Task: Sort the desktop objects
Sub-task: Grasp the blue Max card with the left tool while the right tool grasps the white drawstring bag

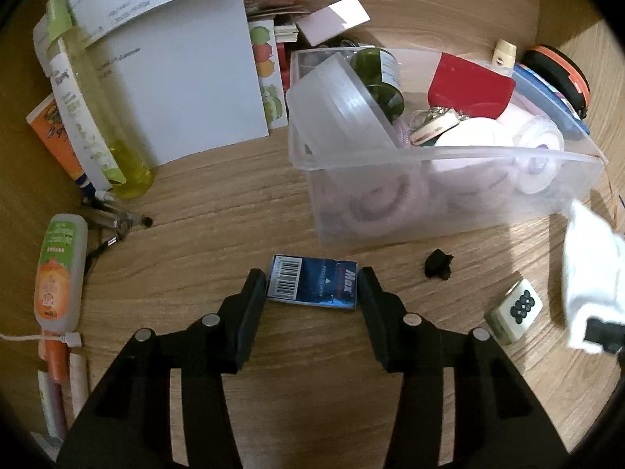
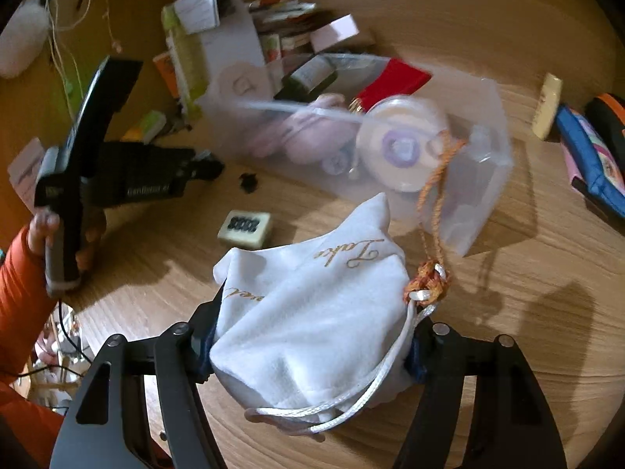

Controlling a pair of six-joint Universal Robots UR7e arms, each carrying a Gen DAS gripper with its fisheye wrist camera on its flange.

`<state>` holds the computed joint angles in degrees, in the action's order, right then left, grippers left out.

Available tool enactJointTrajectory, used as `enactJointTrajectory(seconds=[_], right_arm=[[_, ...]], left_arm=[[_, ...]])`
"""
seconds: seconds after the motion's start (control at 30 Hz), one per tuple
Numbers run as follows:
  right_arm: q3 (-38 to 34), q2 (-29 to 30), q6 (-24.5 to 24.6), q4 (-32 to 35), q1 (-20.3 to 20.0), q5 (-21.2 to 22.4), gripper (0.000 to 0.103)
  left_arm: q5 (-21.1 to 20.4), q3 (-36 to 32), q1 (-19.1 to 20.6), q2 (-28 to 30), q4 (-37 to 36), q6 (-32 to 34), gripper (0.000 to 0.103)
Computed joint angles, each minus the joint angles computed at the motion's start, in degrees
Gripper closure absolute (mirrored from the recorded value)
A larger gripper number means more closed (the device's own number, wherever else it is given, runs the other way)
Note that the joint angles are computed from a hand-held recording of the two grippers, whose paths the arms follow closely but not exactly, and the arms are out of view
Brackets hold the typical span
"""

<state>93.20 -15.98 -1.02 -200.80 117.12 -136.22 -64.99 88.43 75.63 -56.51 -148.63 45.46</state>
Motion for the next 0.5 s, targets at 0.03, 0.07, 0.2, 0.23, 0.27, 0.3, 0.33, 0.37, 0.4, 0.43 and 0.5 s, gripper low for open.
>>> enactJointTrajectory(seconds=[0.03, 0.07, 0.2, 0.23, 0.27, 0.3, 0.33, 0.37, 0.4, 0.43, 0.5], right_arm=[[0.0, -0.3, -0.2, -0.5, 0.1, -0.2, 0.036], [0.0, -0.4, -0.6, -1.3, 0.3, -0.5, 0.036], [0.0, -1.2, -2.8, -3.1, 0.8, -1.5, 0.036], [0.6, -1.9, -3.0, -3.7, 0.7, -1.0, 0.036], [1.0, -2.4, -2.8, -4.1, 0.6, -0.3, 0.036], [1.5, -3.0, -2.5, -4.4, 0.5, 0.7, 0.036], [1.8, -3.6, -2.9, -4.9, 0.3, 1.4, 0.036], [1.8, -3.8, -3.2, -5.4, 0.4, 1.5, 0.036], [1.8, -4.1, -3.5, -5.6, 0.4, 1.8, 0.036], [1.8, -4.3, -3.7, -6.2, 0.3, 2.4, 0.036], [1.8, -4.9, -3.7, -6.6, 0.0, 4.0, 0.036]], left_arm=[[-0.2, 0.3, 0.0, -0.4, -0.1, -0.2, 0.055], [-0.5, 0.7, 0.0, -0.7, -0.2, -0.3, 0.055], [-2.0, 2.8, -0.2, -2.8, -2.0, -0.3, 0.055], [-2.7, 3.3, -0.3, -3.5, -2.0, -0.5, 0.055], [-3.5, 3.6, -0.3, -4.2, -1.8, -0.8, 0.055], [-3.9, 3.9, -0.4, -4.7, -1.9, -0.9, 0.055], [-4.4, 4.5, -0.6, -5.4, -2.1, -1.0, 0.055], [-4.8, 4.8, -0.7, -5.9, -2.0, -0.9, 0.055], [-5.4, 5.1, -0.8, -6.5, -2.2, -0.9, 0.055], [-5.6, 5.4, -1.0, -6.7, -2.3, -1.1, 0.055], [-6.8, 5.7, -1.2, -7.5, -2.2, -1.5, 0.055]])
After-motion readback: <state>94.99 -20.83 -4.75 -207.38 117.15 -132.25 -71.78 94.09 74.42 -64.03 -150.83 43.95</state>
